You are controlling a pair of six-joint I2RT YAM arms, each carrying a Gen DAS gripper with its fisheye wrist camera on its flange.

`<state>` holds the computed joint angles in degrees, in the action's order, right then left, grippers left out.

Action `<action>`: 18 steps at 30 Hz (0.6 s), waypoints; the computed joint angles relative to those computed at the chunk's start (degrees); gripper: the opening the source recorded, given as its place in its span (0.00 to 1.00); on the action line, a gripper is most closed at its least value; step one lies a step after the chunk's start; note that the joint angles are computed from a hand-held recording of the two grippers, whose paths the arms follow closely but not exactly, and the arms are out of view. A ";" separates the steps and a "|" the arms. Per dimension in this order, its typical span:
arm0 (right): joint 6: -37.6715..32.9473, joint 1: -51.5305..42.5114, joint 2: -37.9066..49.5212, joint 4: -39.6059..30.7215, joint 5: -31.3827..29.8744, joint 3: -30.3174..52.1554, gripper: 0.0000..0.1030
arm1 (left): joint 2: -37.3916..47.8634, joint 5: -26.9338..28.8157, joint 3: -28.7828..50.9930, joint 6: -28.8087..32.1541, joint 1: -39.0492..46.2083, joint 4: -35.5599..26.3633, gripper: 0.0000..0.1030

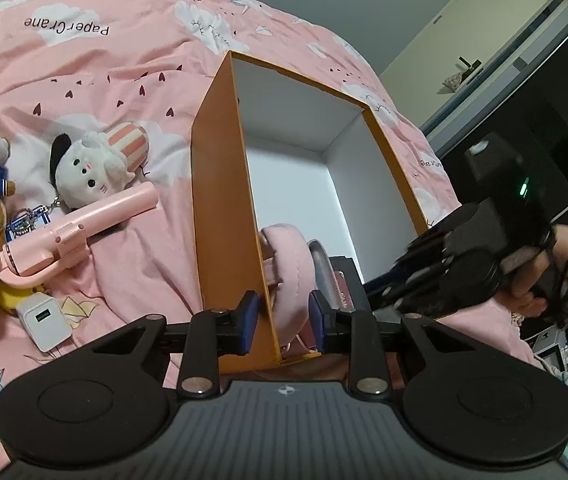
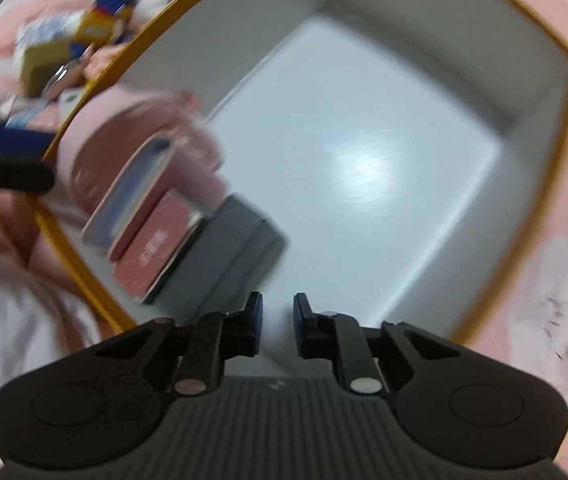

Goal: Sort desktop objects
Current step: 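Open the right tool to release the black box while the left tool withdraws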

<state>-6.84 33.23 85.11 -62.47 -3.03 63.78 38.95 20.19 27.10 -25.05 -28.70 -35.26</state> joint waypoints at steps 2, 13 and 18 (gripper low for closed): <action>-0.82 1.97 0.72 2.73 1.74 -1.66 0.08 | 0.10 0.38 -0.07 0.03 0.33 0.11 0.30; -1.29 2.55 1.38 5.68 -2.76 -2.23 0.02 | 0.39 -1.65 0.32 0.66 -1.07 -0.37 0.30; 1.12 2.92 1.58 5.82 -2.05 -2.67 0.02 | 0.30 -4.00 0.57 1.10 -3.00 -0.59 0.30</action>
